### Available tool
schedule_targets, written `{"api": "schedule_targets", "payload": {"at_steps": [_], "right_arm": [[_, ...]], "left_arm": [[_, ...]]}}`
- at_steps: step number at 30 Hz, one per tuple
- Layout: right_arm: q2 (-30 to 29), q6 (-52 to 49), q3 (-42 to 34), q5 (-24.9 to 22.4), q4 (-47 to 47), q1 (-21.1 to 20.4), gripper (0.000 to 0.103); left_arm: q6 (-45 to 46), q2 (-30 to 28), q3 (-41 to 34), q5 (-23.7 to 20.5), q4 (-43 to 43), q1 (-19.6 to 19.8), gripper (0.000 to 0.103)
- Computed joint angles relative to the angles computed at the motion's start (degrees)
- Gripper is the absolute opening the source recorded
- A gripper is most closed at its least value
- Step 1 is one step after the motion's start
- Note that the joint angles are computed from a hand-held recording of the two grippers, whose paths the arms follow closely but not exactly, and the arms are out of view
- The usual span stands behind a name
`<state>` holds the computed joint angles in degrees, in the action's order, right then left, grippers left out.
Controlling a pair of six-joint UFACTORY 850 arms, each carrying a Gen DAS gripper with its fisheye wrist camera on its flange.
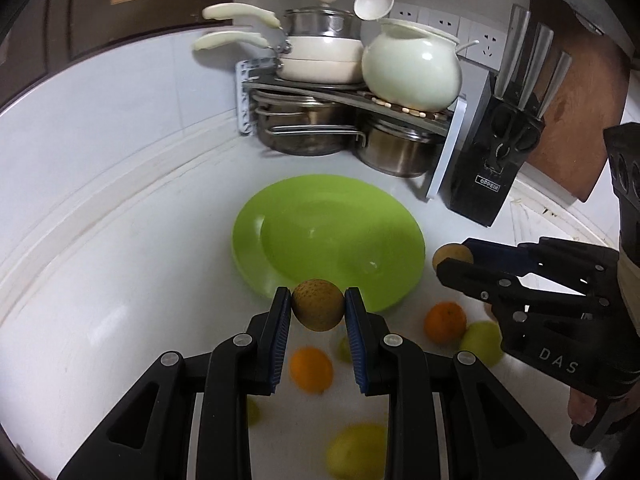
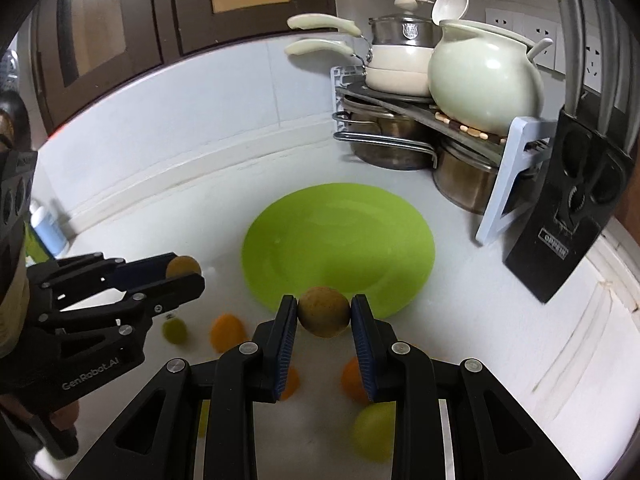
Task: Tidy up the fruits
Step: 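Lift both small brown fruits and carry them over the green plate, then lower both small brown fruits onto the green plate and open both tools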
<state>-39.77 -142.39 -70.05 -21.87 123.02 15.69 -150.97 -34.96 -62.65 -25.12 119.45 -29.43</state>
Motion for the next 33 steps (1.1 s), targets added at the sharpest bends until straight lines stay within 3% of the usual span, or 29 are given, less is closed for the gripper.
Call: {"api": "schedule_targets", "payload": {"at_steps": [4, 9, 16, 18, 24, 33], "right_arm": [[-3.2, 8.4, -5.3, 2.8, -9.0, 0.0, 0.029], [-7.8, 26.7, -12.5, 4.9, -28.0, 0.2, 0.029], [-13.0, 54.0, -20.6, 4.5, -54.7, 0.8, 0.029], [-14.3, 60.2, -22.6, 4.0, -60.9, 1.0, 0.029], [-16.6, 68.9, -25.9, 3.3, -70.2, 1.5, 0.029], [-18.1, 71.9, -27.6, 2.8, -72.9, 1.6, 0.029]], "left_arm": [[3.9, -2.7, -4.2, 3.8, -1.2, 1.9, 0.028], [8.6, -5.7, -8.6, 8.5, -3.8, 4.0, 0.028], [24.0, -9.7, -14.3, 14.4, -17.5, 6.6, 0.028], [32.6, -10.8, -15.9, 15.0, -25.6, 6.9, 0.028], [49.0, -12.6, -18.5, 15.4, -40.9, 7.4, 0.028], [47.1, -13.1, -18.8, 15.0, -38.9, 7.4, 0.028]]}}
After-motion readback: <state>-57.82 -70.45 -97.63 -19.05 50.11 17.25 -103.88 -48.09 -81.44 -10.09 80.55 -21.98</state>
